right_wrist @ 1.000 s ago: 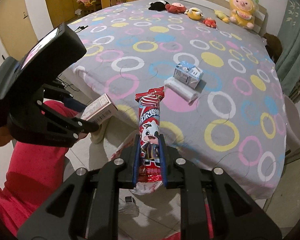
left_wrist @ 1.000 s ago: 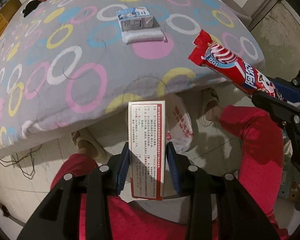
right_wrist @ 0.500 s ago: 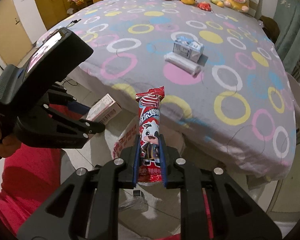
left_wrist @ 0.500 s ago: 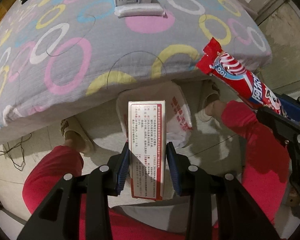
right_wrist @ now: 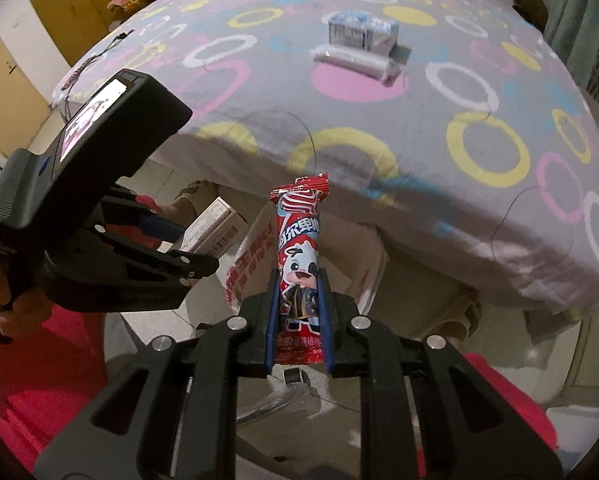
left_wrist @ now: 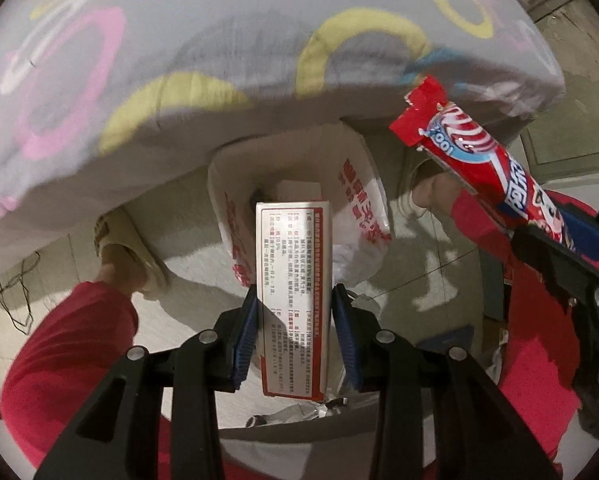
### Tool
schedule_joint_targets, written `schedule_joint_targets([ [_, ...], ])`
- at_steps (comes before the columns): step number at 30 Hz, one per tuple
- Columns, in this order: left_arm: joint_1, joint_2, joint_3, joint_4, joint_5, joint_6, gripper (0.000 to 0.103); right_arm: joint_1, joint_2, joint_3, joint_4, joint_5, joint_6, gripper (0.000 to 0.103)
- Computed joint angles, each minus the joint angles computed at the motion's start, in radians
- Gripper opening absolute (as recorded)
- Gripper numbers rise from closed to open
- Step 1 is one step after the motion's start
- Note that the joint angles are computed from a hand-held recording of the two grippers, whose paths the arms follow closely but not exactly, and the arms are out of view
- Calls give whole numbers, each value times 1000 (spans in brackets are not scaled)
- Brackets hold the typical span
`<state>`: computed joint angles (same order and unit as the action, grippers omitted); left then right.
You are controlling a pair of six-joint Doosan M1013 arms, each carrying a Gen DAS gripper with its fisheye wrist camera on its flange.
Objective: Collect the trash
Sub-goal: 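Carry the candy wrapper and red-white box with both tools over the white bag, then open both tools to drop the wrapper and box into the bag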
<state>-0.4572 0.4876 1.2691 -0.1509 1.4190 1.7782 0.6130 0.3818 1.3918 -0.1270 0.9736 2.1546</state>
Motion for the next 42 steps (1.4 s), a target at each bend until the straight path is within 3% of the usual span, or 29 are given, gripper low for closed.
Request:
schedule_joint_targets([
  [11,-17,50,1,22,6,-25,36,-24,48,24,90,-20,20,17],
  [29,-61,121,-7,92,12,201,36,-78,128,55,253,-34,57,17],
  [42,-57,186,-22,97,60,196,36,-102,186,34,329,-8,29,17],
])
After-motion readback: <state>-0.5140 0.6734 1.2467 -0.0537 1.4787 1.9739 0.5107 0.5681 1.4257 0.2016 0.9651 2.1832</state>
